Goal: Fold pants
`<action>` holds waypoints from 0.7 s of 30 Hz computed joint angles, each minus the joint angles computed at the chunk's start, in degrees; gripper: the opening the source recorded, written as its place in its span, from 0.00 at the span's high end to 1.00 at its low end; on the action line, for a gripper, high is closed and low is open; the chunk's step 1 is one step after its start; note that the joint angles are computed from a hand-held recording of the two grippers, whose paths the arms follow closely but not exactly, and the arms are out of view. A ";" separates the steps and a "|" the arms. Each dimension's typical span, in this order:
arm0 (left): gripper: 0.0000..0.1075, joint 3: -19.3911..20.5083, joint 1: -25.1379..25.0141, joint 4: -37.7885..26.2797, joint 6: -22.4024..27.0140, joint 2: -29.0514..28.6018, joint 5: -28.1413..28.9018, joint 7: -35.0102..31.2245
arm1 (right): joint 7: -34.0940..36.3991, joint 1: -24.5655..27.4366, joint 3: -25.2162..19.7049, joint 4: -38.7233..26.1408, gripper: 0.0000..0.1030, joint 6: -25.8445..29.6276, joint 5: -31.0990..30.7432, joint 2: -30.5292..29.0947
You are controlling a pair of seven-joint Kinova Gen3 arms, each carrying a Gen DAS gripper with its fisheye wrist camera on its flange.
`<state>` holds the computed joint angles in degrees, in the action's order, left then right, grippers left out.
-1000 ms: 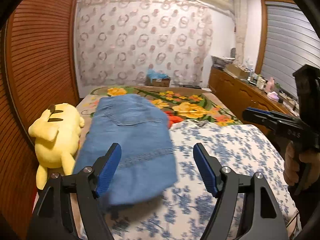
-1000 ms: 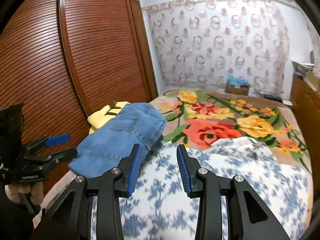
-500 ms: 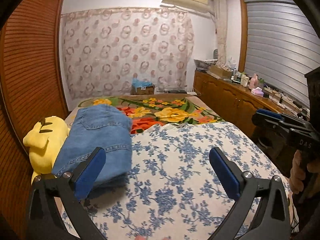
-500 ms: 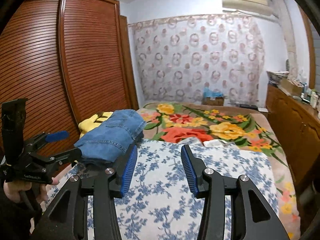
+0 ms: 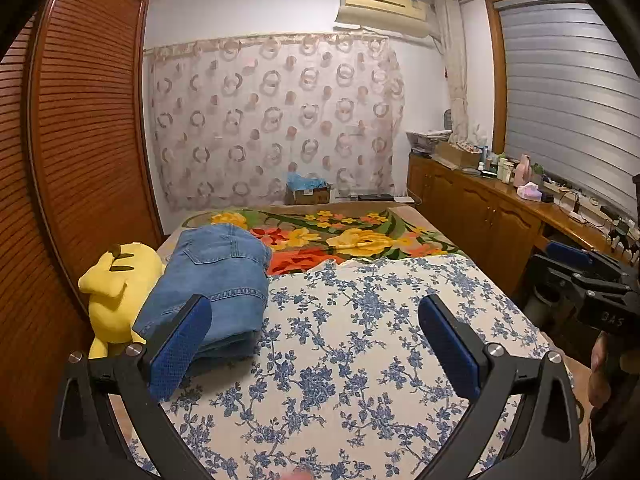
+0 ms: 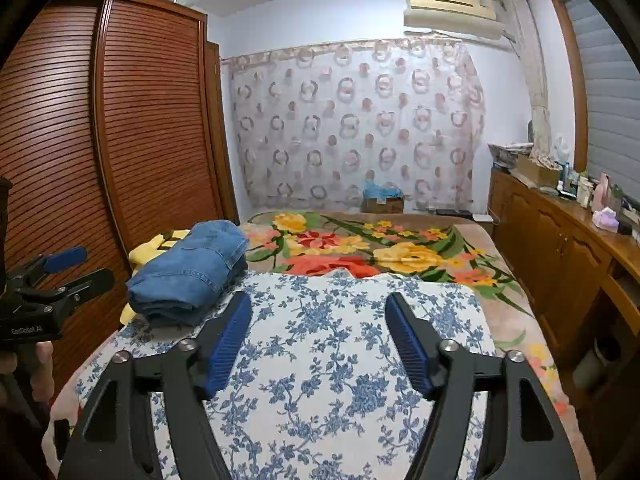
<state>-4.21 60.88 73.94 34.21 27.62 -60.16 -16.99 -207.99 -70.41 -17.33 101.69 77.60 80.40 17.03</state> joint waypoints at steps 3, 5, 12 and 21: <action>0.04 0.05 0.31 0.81 -0.19 -0.45 -0.42 0.68 | -0.27 -1.18 -0.22 -0.84 0.27 1.92 -0.10 0.40; 0.04 0.26 0.57 0.72 0.50 -0.45 -0.52 0.75 | -0.27 -1.59 -0.18 -1.37 0.27 2.27 -0.15 0.65; 0.04 0.57 0.58 1.09 0.76 -0.52 -1.18 1.35 | -0.74 -1.55 0.16 -1.10 0.27 2.09 0.04 0.56; 0.04 1.12 0.28 1.11 0.89 -0.60 -1.27 1.35 | -1.32 -1.57 0.19 -0.57 0.26 2.24 0.20 0.84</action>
<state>-3.09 61.17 75.05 35.10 27.01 -61.43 -15.64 -209.31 -71.98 -17.13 101.12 79.84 80.59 17.87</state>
